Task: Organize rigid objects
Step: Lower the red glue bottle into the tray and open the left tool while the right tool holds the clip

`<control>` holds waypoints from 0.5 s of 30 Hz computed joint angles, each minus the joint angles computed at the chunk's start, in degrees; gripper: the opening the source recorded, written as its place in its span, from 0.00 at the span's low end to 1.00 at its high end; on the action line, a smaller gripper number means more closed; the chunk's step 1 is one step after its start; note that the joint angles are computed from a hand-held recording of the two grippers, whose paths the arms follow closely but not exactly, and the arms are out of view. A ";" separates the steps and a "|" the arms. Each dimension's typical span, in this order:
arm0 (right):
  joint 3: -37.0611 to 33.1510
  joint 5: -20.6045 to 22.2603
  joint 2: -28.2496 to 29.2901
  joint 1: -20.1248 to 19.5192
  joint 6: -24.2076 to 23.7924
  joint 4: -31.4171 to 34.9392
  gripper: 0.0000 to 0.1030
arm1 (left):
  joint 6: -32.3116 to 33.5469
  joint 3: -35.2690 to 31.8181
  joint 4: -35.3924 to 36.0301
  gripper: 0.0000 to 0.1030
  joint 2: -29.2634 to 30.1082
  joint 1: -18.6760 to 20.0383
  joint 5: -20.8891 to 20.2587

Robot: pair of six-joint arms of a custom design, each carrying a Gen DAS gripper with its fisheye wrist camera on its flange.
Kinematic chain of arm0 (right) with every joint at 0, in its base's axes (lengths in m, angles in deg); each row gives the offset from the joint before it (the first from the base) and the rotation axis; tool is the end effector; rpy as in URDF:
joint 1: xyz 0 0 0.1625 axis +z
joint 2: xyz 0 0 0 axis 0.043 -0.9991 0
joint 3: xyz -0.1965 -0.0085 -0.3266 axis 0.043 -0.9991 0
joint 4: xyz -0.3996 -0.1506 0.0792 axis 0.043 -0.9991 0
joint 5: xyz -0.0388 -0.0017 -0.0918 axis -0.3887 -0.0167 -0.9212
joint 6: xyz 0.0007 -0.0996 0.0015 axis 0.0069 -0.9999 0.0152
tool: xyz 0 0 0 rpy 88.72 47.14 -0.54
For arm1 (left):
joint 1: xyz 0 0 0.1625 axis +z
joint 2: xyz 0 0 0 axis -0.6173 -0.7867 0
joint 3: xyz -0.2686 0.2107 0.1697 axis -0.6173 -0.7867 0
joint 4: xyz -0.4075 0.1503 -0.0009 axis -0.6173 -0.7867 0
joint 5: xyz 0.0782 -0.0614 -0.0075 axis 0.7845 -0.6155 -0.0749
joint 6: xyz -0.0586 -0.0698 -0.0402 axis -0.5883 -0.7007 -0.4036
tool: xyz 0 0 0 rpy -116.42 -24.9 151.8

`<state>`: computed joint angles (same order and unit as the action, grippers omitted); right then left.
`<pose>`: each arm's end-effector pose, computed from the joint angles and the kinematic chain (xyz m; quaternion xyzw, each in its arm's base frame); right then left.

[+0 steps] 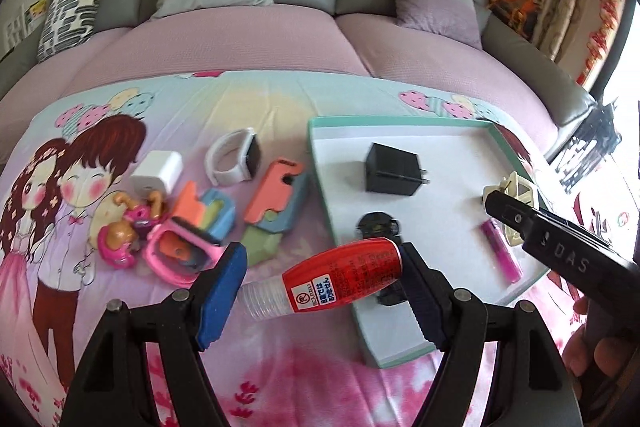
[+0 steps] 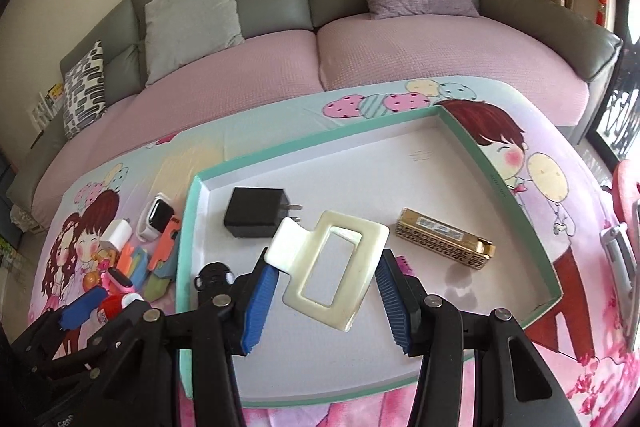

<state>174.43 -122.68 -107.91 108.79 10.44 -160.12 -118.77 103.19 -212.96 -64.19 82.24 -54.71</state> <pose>0.2991 -0.5404 0.0772 0.2257 -0.9137 0.2372 0.2407 -0.1453 -0.4458 0.2288 -0.0349 0.8689 -0.3620 0.3359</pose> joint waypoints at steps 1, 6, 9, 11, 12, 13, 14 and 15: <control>0.01 -0.71 -0.22 -0.31 0.50 -0.13 0.52 | 1.09 -0.32 -1.12 0.75 0.89 -0.05 -0.31; 0.09 -3.60 -1.19 -1.42 1.67 -1.28 0.52 | 6.39 -2.24 -6.72 0.75 5.89 0.03 -2.05; 0.29 -3.85 -1.88 -2.00 1.96 -1.66 0.52 | 10.01 -4.10 -9.68 0.75 9.21 0.25 -2.70; 0.33 -3.97 -2.23 -2.37 1.97 -1.84 0.52 | 12.05 -5.39 -11.01 0.75 11.11 0.31 -2.90; 0.27 -4.25 -2.27 -2.52 1.86 -1.93 0.52 | 13.23 -6.01 -11.82 0.75 12.09 0.38 -2.95; 0.14 -4.72 -2.25 -2.67 1.75 -2.10 0.52 | 14.06 -6.59 -12.25 0.75 12.83 0.54 -3.05; 0.08 -5.28 -2.19 -2.77 1.76 -2.34 0.52 | 14.65 -7.18 -12.49 0.75 13.57 0.66 -3.10; -0.08 -5.77 -2.14 -2.94 1.81 -2.43 0.52 | 15.28 -7.79 -12.75 0.75 14.27 0.95 -3.16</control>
